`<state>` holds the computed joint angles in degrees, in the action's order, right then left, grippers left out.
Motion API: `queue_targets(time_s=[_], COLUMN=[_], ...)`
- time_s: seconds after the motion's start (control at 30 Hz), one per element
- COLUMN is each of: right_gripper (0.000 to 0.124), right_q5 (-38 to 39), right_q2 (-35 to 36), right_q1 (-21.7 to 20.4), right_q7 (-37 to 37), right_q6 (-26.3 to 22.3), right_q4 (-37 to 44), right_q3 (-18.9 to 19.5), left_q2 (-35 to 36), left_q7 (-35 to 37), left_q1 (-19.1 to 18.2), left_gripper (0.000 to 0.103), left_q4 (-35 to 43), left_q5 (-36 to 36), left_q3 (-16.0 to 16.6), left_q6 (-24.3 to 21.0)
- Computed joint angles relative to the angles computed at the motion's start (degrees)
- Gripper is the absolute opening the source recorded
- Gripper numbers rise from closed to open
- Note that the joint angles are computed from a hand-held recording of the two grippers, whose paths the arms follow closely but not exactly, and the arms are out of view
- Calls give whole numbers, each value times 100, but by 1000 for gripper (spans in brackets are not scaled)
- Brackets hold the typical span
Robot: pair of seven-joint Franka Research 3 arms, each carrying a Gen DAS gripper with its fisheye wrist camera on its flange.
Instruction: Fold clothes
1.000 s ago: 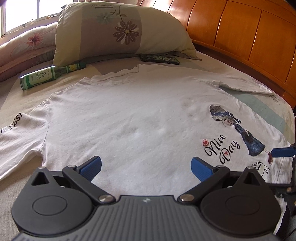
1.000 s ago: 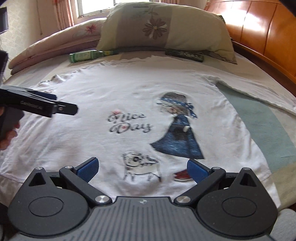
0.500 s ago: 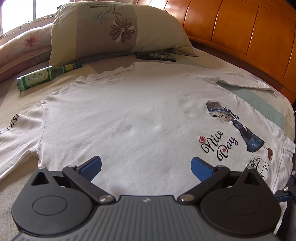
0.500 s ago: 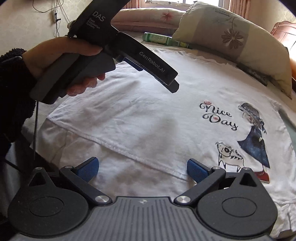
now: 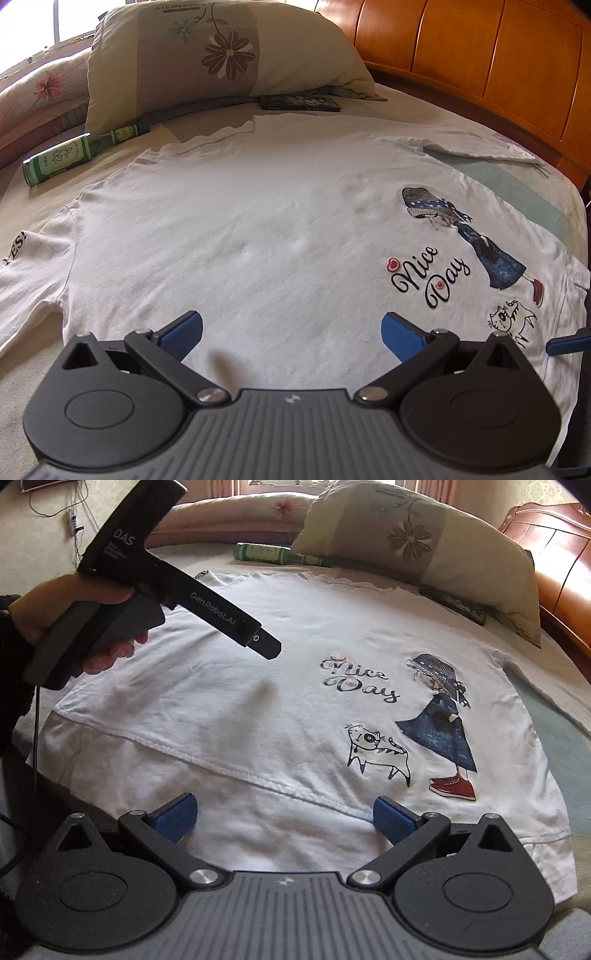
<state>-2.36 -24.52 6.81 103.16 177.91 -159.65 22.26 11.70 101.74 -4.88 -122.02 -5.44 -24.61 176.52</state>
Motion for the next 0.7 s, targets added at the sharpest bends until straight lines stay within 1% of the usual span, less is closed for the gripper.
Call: queue_targets(time_s=[0.03,0.07,0.2,0.27,0.33,0.4,0.43,0.5,0.53,0.6,0.63,0.7], right_gripper=[103,103,103,103,103,103,103,103,103,103,103,103], right_q5=[5,-53,-196,-115,-88,-84,-42,-8,-29,-183,-251,-259], right_q2=[-39,-62,-158,-127,-144,-228,-259,-349,-372,-332,-313,-190], right_q1=[55,-89,-885,-1171,-1340,-1349,-1178,-1148,-1252,-1715,-1979,-2393], right_q7=[-85,-8,319,539,764,1008,1041,1116,1165,1298,1376,1510], right_q6=[-43,2,222,179,-19,-208,2,48,33,139,242,375], right_q4=[-16,-9,47,122,110,3,-145,-241,-224,-108,-58,76], right_q3=[-60,18,554,641,678,598,377,296,362,676,859,1079], left_q2=[1,2,-18,-7,14,26,25,24,31,36,34,36], left_q7=[-20,-8,13,15,50,111,88,37,99,192,166,167], left_q1=[-23,-13,-19,-18,21,78,52,5,65,129,77,50], left_gripper=[102,102,102,102,102,102,102,102,102,102,102,102], left_q4=[0,0,-30,-24,4,10,13,17,14,12,14,16], left_q5=[30,26,50,64,29,-58,-49,-23,-90,-178,-130,-109], left_q3=[23,5,-8,-12,-56,-119,-86,-32,-104,-186,-130,-101], left_q6=[-1,-2,34,33,-10,-36,-37,-27,-26,-35,-44,-41])
